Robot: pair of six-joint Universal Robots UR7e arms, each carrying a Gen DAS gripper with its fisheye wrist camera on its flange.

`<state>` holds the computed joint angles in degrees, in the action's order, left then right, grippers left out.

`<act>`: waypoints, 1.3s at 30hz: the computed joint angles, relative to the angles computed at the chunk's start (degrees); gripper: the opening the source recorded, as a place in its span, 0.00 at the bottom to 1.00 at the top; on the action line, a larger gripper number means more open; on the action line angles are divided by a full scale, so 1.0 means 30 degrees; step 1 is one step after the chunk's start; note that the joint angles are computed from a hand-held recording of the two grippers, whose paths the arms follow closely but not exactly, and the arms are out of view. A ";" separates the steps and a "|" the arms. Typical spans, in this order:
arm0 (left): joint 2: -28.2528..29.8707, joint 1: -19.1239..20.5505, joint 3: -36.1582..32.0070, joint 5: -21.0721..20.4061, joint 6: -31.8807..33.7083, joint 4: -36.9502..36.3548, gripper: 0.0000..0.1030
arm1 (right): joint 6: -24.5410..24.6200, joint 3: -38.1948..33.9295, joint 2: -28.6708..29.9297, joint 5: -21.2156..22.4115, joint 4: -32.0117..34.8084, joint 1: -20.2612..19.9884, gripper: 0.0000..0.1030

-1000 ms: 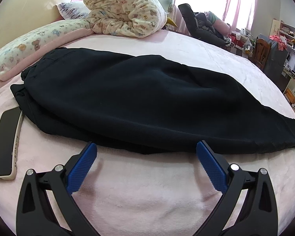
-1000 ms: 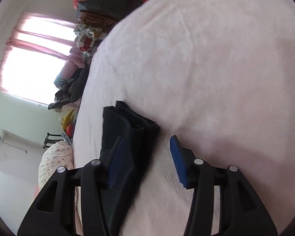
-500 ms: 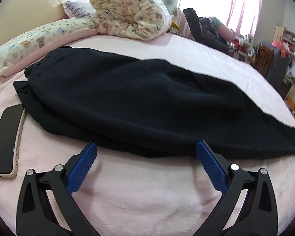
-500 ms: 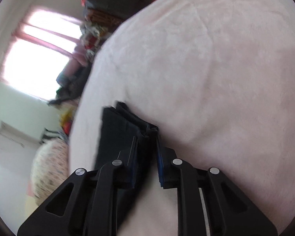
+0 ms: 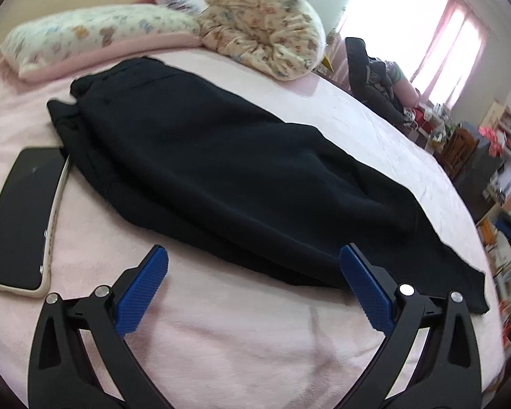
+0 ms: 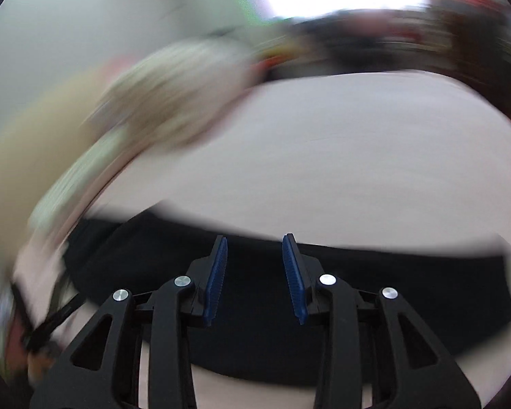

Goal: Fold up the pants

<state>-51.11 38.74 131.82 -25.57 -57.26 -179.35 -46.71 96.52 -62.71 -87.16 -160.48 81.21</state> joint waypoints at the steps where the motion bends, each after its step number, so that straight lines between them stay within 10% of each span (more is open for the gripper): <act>1: -0.0150 0.0049 0.0128 -0.0121 -0.0174 -0.0076 0.98 | -0.0730 -0.0855 0.0883 -0.0355 0.1454 0.0747 0.34; 6: -0.0994 0.0122 0.0822 -0.0130 -0.0871 0.0281 0.98 | -0.2932 -0.6057 0.6502 -0.5544 0.4906 0.3923 0.33; 13: -0.2048 0.0485 0.1770 -0.0746 -0.1497 -0.0627 0.98 | -0.3082 -0.9942 1.0276 -0.8872 0.6392 0.4859 0.30; 18: -0.2030 0.0775 0.1756 -0.1575 -0.0902 -0.1815 0.98 | -0.2244 -1.1586 1.1677 -1.0647 0.6945 0.4933 0.06; 25: -0.1972 0.0724 0.1743 -0.1545 -0.1174 -0.1651 0.98 | 0.3243 -1.2880 1.1584 -0.7324 0.7231 0.3787 0.04; 30: -0.1886 0.0686 0.1516 -0.1409 -0.1415 -0.1017 0.98 | 0.2366 -1.1216 1.1247 -0.7809 0.4926 0.3843 0.16; 32: -0.1904 0.0666 0.1503 -0.1356 -0.1392 -0.0886 0.98 | 0.2678 -1.0345 1.0438 -0.7013 0.3854 0.3741 0.40; 39: -0.1328 0.0739 0.1236 -0.1787 -0.0260 -0.2456 0.98 | 0.3371 -0.8305 0.8214 -0.3820 0.5047 0.2821 0.32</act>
<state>-55.10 40.96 135.53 -30.93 -58.04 -186.72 -36.60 71.60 -38.07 -98.62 -145.34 89.68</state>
